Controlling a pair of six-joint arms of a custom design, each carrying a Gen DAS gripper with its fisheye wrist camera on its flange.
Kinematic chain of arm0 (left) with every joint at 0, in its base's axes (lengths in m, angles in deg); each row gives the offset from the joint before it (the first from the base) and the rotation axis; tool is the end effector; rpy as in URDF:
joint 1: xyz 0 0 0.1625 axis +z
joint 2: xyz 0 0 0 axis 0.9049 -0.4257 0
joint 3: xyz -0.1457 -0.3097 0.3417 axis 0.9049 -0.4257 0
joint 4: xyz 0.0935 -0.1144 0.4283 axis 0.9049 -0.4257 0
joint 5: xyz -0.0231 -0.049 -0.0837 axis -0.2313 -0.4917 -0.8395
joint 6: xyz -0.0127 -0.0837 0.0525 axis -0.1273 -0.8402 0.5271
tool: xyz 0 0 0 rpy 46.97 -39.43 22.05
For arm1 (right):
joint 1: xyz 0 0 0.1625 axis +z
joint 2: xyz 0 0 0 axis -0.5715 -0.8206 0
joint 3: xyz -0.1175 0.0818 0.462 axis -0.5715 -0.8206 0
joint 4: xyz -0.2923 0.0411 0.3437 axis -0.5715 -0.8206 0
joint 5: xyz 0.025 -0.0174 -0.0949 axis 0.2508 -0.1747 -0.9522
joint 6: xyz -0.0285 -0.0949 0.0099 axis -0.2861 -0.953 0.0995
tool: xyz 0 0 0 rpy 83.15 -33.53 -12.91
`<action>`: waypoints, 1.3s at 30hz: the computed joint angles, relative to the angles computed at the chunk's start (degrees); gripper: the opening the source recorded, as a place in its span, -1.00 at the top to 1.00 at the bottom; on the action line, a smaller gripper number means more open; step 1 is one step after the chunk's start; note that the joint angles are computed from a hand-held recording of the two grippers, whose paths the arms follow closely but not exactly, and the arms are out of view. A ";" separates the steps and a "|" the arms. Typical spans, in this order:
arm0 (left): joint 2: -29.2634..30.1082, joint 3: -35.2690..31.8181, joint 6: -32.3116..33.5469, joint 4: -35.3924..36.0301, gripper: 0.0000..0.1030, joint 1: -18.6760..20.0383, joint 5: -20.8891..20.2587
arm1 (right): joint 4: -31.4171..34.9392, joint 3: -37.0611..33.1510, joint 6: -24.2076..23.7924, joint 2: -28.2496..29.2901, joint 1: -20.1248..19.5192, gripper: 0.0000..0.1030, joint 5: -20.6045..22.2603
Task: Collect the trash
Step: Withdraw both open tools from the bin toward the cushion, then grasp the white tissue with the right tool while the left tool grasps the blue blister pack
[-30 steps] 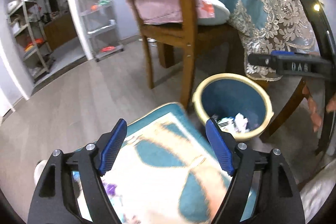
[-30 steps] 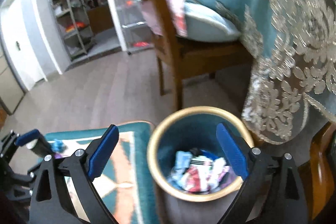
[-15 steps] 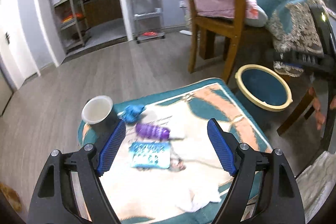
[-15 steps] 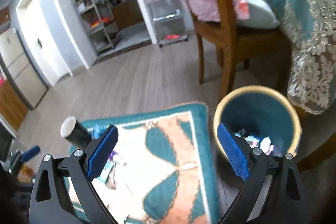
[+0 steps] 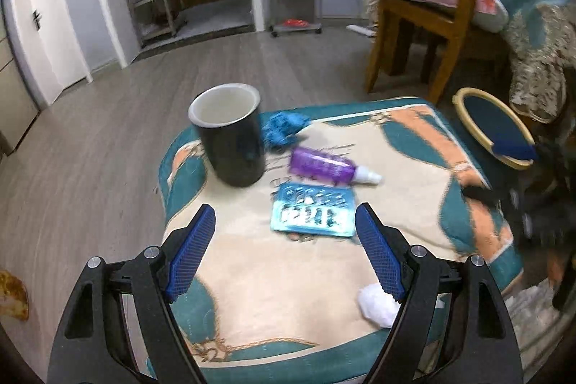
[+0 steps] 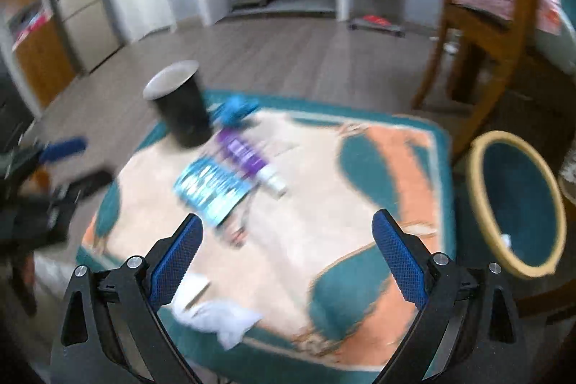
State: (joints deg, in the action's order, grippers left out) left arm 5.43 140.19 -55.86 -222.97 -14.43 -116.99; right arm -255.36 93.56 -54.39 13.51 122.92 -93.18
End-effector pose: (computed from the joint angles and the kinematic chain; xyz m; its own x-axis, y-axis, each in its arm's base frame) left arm -0.2722 -0.6555 0.0540 -0.6571 0.2352 -0.7161 0.6148 0.7169 -0.3287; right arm 0.0743 -0.6369 0.2202 -0.7428 -0.2443 0.6233 -0.5388 0.7708 -0.3399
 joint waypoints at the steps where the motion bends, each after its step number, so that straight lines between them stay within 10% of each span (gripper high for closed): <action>1: -0.16 -0.05 -0.71 0.12 -0.53 0.16 0.28 | 0.42 0.57 -0.90 0.23 0.09 -0.82 0.34; 17: -0.49 -1.66 -6.07 2.61 -0.53 1.28 0.42 | 4.08 6.15 -2.90 6.29 1.64 -0.18 -3.01; 25: -0.16 -2.13 -6.09 3.35 -0.53 1.46 0.40 | 6.33 4.57 -1.26 6.89 0.64 0.69 -4.87; 39: 2.98 -4.85 -3.61 5.94 -0.53 1.83 0.57 | 11.79 -3.69 6.15 -0.48 1.27 0.75 -3.34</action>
State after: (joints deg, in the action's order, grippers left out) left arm 8.40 135.34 -59.47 -217.03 -12.60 -116.42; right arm -243.57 89.87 -48.24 13.03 124.19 -96.52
